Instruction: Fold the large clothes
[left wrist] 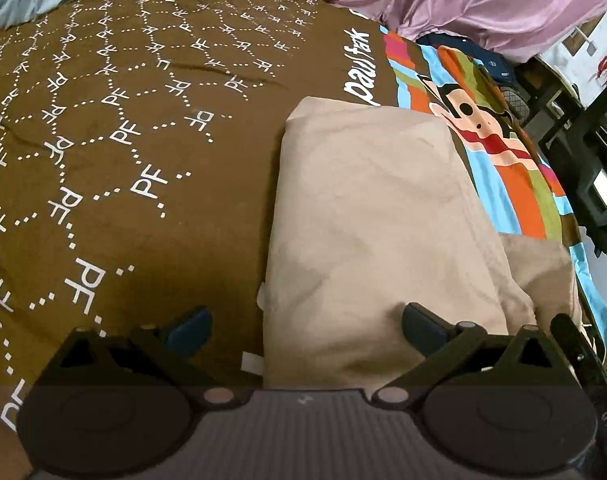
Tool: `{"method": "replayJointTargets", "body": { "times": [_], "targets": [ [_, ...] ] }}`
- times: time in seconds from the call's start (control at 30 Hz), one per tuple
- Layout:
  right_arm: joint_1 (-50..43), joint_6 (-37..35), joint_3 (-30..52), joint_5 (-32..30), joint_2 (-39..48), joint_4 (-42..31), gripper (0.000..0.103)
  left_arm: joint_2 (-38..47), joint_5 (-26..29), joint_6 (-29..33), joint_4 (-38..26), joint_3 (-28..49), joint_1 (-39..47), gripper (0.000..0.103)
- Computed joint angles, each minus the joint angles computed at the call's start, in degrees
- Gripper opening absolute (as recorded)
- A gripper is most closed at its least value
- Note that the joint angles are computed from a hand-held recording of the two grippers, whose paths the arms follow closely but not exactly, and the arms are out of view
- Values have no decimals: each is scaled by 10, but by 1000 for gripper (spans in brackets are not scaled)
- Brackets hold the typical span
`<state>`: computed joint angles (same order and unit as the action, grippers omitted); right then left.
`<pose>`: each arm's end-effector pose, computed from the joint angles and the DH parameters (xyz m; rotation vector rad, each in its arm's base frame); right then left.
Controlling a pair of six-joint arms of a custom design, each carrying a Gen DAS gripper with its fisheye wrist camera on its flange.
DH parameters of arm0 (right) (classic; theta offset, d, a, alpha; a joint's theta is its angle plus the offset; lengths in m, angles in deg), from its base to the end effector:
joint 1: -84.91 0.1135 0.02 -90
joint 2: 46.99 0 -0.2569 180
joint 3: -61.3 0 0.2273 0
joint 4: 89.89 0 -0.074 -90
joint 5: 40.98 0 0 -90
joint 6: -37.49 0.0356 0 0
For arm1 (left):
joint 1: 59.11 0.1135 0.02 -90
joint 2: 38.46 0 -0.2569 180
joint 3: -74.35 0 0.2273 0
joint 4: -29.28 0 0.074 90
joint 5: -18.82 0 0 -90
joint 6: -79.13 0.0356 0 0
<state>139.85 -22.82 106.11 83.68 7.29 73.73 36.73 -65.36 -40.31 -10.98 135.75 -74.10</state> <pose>0.1241 0.1416 0.2396 -0.0532 1.9545 0.3668 0.2302 -0.0654 0.2191 -0.2805 2.5488 -0.4352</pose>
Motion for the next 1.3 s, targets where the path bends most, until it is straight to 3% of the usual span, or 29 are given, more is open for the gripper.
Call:
{"method": "replayJointTargets", "body": {
  "times": [0.2, 0.37, 0.47, 0.53, 0.77, 0.87, 1.0, 1.07, 1.17, 1.3],
  "targets": [
    [-87, 84, -5, -56, -50, -77, 45, -3, -5, 9, -1, -2, 1, 103],
    [-270, 167, -43, -245, -97, -87, 53, -8, 7, 23, -5, 2, 6, 102],
    [-403, 214, -83, -415, -92, -37, 52, -7, 57, 50, -1, 6, 25, 102],
    [-437, 215, -93, -473, -75, -6, 52, 0, 90, 64, 7, 10, 34, 102],
    [-361, 152, -49, -404, -1, -19, 51, 39, 80, 101, -1, 40, 19, 103],
    [-364, 177, -61, -405, -16, -9, 52, 45, 39, 107, -18, 46, 11, 103],
    [-394, 212, -87, -436, -35, 21, 50, 35, 30, 118, -17, 40, 9, 103],
    [-374, 188, -68, -406, -17, -9, 42, 32, 17, 121, -19, 42, 1, 103],
    [-331, 155, -45, -353, 4, -31, 42, 26, -2, 127, -19, 41, -11, 103],
    [-321, 155, -48, -344, 10, -21, 42, 23, -3, 126, -17, 39, -12, 103]
  ]
}}
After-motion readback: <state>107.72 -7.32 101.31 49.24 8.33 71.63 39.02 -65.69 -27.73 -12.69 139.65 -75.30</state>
